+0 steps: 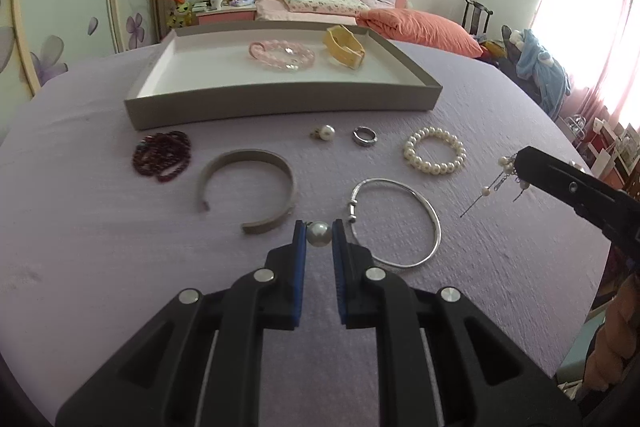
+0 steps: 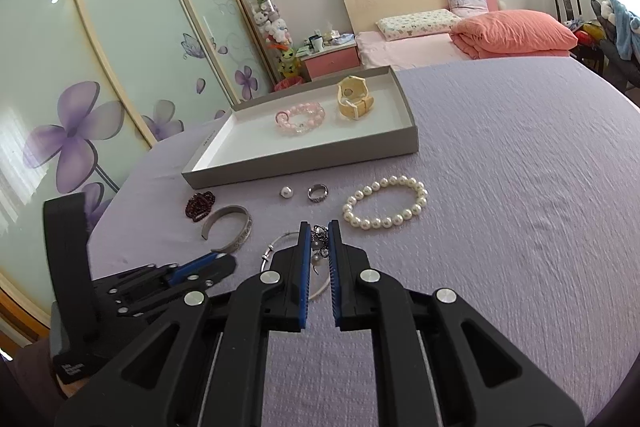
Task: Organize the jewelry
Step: 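Grasp the silver charm with the right tool while the left tool grasps a pearl earring, then place the silver charm in the tray with the right tool while the left tool drops the pearl earring there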
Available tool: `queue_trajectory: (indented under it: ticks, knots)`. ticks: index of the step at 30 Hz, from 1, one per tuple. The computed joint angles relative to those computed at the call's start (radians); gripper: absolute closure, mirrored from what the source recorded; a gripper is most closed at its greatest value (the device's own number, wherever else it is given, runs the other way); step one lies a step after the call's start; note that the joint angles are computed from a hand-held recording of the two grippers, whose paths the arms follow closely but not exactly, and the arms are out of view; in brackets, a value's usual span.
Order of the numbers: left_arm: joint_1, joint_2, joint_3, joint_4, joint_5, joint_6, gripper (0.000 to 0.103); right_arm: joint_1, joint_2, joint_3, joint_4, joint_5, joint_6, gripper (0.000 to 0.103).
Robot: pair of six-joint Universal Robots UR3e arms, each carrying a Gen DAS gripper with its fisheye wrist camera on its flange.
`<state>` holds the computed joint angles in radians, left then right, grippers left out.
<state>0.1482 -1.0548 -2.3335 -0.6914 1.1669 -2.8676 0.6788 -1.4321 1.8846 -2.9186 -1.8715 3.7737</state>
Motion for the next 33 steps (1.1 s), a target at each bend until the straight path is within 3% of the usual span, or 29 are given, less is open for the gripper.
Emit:
queue_trajectory:
  ticks: [9, 16, 23, 33]
  knots:
    - [0.257, 0.213, 0.057, -0.257, -0.148, 0.134, 0.090, 0.021, 0.035, -0.114, 0.053, -0.041, -0.035, 0.094]
    - [0.372, 0.200, 0.147, -0.294, -0.215, 0.139, 0.090, 0.014, 0.082, -0.246, 0.109, -0.056, -0.079, 0.094]
    - [0.407, 0.132, 0.225, -0.253, -0.237, 0.108, 0.090, 0.000, 0.146, -0.377, 0.148, -0.056, -0.129, 0.094]
    - [0.257, -0.145, 0.366, 0.019, -0.127, -0.045, 0.090, -0.049, 0.287, -0.645, 0.227, -0.068, -0.220, 0.094]
